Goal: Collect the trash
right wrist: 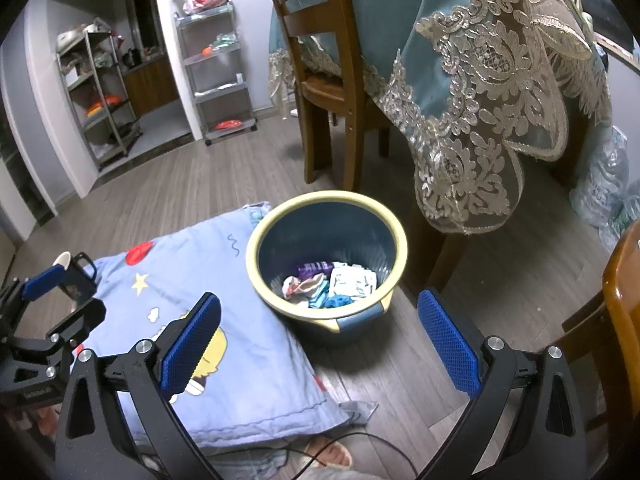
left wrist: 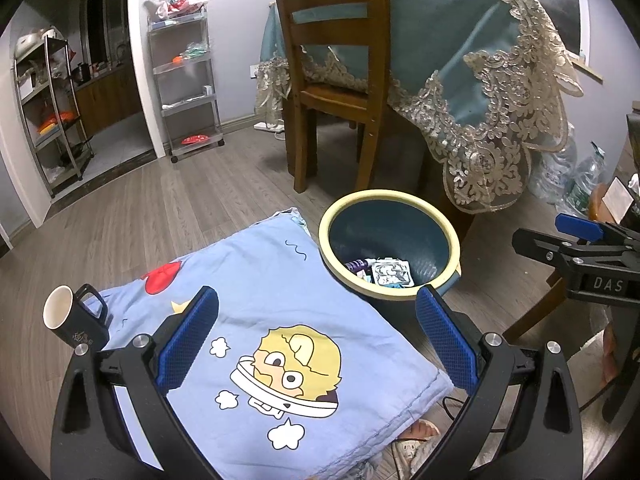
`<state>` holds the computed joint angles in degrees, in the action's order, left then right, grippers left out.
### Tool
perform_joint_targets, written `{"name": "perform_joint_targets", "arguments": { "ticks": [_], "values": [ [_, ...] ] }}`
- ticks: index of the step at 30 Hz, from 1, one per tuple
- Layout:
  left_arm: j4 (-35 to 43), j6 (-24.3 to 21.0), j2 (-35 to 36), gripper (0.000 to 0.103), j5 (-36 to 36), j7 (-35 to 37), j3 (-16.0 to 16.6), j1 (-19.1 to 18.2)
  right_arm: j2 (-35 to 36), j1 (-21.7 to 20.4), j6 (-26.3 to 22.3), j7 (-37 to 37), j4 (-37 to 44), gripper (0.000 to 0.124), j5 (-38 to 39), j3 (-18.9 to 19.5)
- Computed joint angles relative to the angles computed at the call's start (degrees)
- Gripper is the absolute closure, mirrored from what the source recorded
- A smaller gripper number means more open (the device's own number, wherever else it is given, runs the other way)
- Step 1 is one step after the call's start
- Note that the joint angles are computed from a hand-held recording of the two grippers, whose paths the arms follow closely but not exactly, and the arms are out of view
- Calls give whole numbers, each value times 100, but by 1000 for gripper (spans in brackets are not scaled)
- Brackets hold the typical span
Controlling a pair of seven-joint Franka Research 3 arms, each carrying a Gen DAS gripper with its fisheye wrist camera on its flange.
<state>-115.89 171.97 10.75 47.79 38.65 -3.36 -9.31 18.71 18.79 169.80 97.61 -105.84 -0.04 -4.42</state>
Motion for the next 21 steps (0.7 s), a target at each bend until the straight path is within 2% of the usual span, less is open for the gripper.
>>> {"name": "perform_joint_targets", "arguments": {
  "ticks": [21],
  "values": [
    [-23, 30, -24, 6, 88, 95, -27, -5, 30, 5, -40, 7, 39, 26, 3, -3]
  ]
}}
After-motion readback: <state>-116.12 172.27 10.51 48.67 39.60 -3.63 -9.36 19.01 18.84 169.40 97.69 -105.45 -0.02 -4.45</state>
